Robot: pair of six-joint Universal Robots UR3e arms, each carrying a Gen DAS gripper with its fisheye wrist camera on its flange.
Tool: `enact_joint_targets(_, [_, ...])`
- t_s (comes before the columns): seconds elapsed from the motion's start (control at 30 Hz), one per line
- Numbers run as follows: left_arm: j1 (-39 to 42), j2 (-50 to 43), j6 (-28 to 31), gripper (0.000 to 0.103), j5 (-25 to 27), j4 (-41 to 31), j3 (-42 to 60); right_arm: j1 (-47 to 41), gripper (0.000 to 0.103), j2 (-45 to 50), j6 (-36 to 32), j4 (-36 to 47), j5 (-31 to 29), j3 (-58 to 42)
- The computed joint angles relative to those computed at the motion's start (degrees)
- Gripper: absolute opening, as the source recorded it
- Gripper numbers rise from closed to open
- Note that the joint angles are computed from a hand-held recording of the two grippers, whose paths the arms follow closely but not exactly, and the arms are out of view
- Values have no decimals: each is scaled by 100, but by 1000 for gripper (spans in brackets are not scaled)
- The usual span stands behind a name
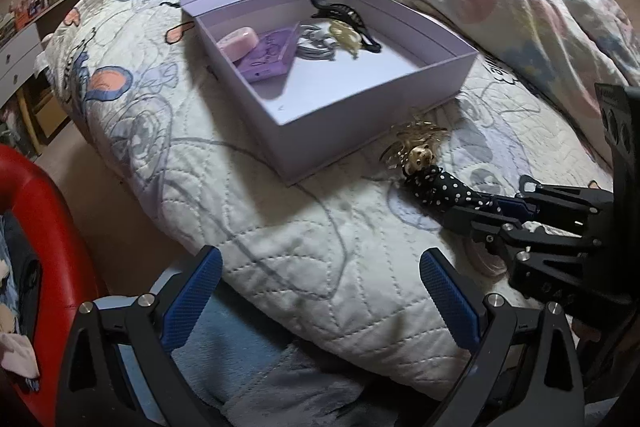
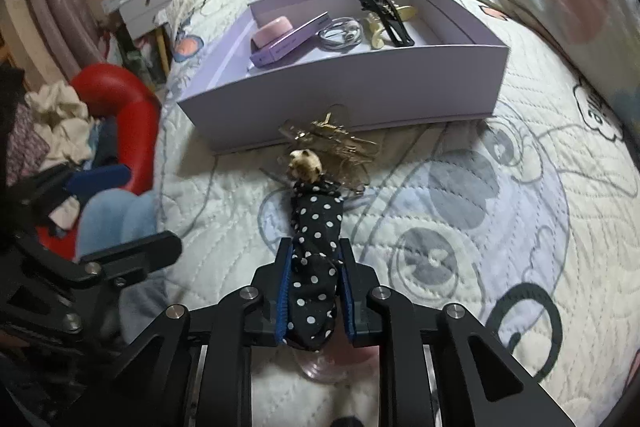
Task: Organize rigid objects
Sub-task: 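Lift the polka-dot scrunchie off the bed with the right tool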
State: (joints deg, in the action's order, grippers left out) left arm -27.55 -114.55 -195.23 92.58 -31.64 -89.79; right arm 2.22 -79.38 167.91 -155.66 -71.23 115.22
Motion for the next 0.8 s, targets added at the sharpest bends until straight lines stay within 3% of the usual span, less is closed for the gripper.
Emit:
enact_joint_targets(0.37, [-135,-226,207,101,-515,170,234,-567,20,-1270,17,154,-225,1036])
enact_joint_targets(0.8, [-697,-1323,717,101,-766,-357,1755,-1514,20,-2241,-6,262,-378,1910])
